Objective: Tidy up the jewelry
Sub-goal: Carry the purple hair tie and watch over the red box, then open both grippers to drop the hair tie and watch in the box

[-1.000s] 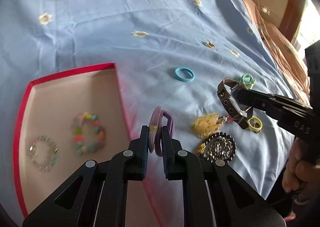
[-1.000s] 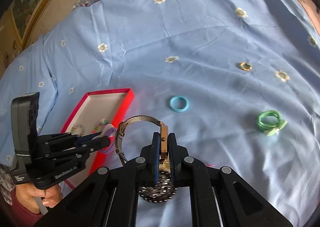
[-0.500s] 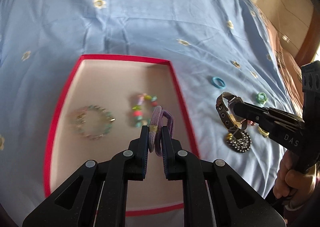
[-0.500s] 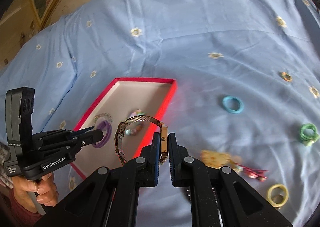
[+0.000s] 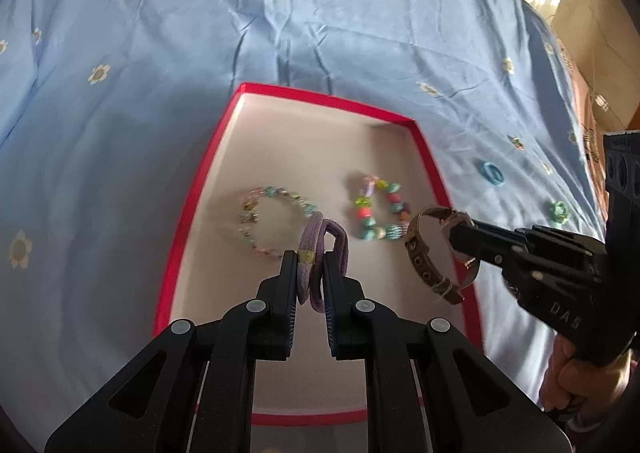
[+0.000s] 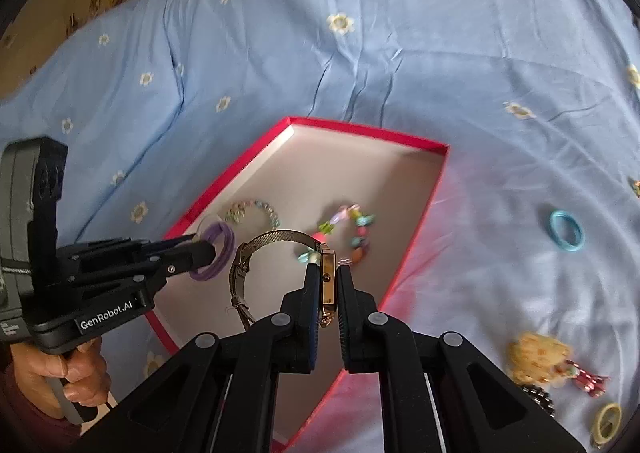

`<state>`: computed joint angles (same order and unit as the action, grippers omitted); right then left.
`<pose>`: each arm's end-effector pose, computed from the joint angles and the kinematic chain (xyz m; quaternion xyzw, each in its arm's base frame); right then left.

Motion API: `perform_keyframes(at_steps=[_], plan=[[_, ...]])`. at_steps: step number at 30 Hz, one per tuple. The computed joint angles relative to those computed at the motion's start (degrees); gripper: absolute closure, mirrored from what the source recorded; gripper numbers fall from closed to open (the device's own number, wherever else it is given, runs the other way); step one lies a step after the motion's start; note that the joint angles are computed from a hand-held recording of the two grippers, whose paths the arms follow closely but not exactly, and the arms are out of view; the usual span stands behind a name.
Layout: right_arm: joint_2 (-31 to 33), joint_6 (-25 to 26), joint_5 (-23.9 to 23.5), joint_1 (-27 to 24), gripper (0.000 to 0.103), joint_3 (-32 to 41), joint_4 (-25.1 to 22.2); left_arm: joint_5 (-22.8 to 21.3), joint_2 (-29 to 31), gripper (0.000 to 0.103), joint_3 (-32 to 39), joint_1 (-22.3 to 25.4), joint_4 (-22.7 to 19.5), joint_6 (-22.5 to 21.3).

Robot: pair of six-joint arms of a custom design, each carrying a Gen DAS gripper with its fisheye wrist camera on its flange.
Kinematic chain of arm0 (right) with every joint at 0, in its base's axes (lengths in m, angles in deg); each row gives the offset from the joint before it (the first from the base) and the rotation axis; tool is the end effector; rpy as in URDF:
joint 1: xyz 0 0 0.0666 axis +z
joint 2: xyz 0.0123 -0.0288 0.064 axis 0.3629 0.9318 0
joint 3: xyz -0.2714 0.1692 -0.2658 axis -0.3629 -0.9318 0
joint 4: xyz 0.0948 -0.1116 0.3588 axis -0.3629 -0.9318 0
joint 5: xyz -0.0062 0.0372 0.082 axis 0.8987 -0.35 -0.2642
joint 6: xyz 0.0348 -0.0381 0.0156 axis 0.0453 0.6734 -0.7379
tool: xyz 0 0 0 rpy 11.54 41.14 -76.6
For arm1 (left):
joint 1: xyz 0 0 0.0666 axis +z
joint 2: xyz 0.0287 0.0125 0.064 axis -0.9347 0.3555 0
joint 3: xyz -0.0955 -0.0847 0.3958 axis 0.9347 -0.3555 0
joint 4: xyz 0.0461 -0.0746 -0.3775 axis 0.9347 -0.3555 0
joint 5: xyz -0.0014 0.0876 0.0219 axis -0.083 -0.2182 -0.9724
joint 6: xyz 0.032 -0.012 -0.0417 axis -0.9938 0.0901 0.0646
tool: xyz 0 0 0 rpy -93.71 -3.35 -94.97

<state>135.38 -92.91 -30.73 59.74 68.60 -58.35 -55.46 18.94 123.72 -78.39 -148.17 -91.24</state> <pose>0.4022 0.3117 0.4793 0.0309 0.9378 0.1508 0.3112 0.4726 -0.0884 0.4960 0.2101 0.9237 -0.1498 0.2834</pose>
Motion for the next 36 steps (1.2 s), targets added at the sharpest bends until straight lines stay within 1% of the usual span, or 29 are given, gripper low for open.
perform_keyframes(at_steps=[3,9,17,18,19,20,22,24,25,27,29,33,35,36], plan=[[2.05,1.06,-0.10,0.14,0.095,1.57,-1.22,-0.43,0.89,0.092,0.26,0.37,0.12,0.02],[4.56,2.31,-0.41,-0.01,0.095,3.33,-3.13,-2.81,2.49,0.092,0.54,0.20,0.10,-0.29],[5.59,2.63,-1.16,-0.26,0.095,3.26,-3.56,-4.02,2.48,0.091,-0.16,-0.22,0.41,-0.40],[5.61,2.65,-1.20,-0.27,0.094,3.25,-3.51,-4.05,2.38,0.091,-0.30,-0.15,0.51,-0.36],[5.52,2.62,-1.27,-0.26,0.091,3.16,-3.33,-4.16,2.44,0.091,-0.25,-0.20,0.51,-0.32],[5.50,2.58,-1.16,-0.27,0.090,3.18,-3.34,-4.28,2.49,0.090,-0.19,-0.23,0.42,-0.24],[5.21,2.43,-1.18,-0.26,0.090,2.87,-2.83,-4.38,2.68,0.087,0.09,-0.28,0.08,-0.01],[4.68,2.06,-1.33,-0.31,0.090,2.35,-2.16,-4.58,2.55,0.075,0.17,-0.19,0.08,0.23],[4.25,1.81,-1.40,-0.32,0.090,2.02,-1.90,-4.49,2.34,0.071,0.07,-0.13,0.17,0.34],[3.87,1.26,-1.22,-0.22,0.088,1.98,-1.63,-3.96,1.78,0.057,-0.12,0.07,0.46,0.71],[2.63,0.68,-0.81,-0.11,0.083,1.19,-0.97,-3.77,1.25,0.052,-0.26,0.17,0.70,1.01],[0.03,-0.42,0.63,0.00,0.079,-0.24,0.13,-2.48,-0.02,0.041,-0.59,0.38,0.78,2.25],[-1.59,-1.22,1.48,0.07,0.068,-1.30,0.85,-1.98,-0.68,0.038,-0.86,0.33,0.79,2.67],[-2.80,-1.72,2.08,0.11,0.066,-2.20,1.26,-1.65,-1.09,0.036,-1.02,0.22,0.69,2.84]])
